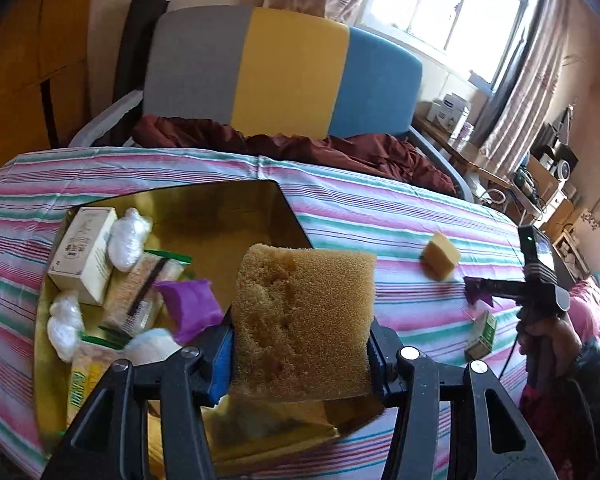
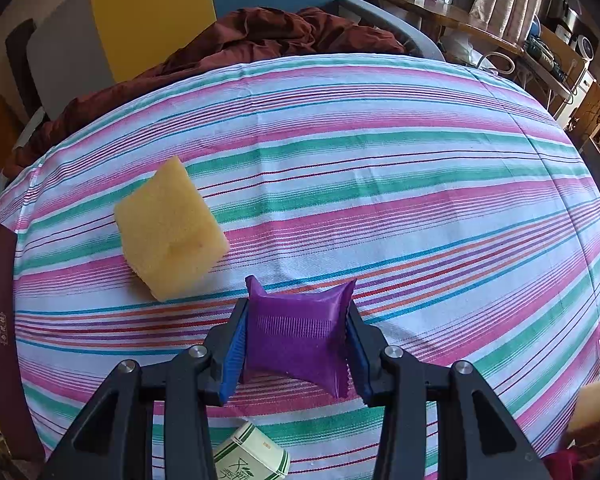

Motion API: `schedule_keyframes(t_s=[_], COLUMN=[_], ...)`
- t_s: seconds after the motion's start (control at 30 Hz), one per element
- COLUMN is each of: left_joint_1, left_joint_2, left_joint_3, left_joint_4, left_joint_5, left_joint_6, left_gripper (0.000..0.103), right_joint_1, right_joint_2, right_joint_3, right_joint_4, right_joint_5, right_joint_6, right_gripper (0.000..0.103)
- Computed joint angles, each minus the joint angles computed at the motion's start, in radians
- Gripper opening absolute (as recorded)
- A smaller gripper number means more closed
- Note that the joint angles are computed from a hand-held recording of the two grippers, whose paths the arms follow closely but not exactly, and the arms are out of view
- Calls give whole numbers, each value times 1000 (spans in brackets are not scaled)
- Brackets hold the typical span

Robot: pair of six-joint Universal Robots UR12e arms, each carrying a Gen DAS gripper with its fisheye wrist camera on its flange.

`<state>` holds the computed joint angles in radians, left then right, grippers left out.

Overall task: Organize objects
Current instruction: 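Carry the yellow sponge into the gold tray and open the left tool, then carry the purple packet into the gold tray and open the right tool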

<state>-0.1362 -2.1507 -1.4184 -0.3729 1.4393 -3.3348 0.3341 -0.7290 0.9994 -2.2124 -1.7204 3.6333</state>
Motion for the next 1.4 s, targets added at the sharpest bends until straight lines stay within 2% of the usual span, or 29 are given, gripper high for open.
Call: schedule_keyframes(t_s=[0.17,0.33,0.53,0.73,0.9,1.03,1.1,1.17,1.4], left_joint_1=[27,60,71,67,66,69,69,70,67], left_joint_2=[-17,-58,-133,-208,-248,-256,-251,-245,-188], left_joint_3=[43,120,243,358,416,426,417,405,323], left_joint_4=[-69,-184,-304,-394,-432,-442,-438,-429,-353], left_joint_5=[52,28,36,83,100,101,103,108,134], left_joint_6=[-7,-47,-72,-76,-92,-110,-110,-105,-109], left_gripper=[54,54,54,55,56,59,61,67,67], right_joint_1=[0,1,2,3,3,2,3,4,4], right_joint_2=[-7,-7,-6,1,0,-2,-1,-1,-8], right_joint_3=[9,9,9,-1,1,6,4,4,15], right_joint_4=[0,0,1,6,6,6,10,12,7], right_joint_5=[-4,-5,-8,-13,-14,-9,-14,-20,-19], right_joint_6=[-5,-4,-7,-13,-21,-26,-32,-37,-35], right_gripper=[44,44,44,44,45,45,45,45,45])
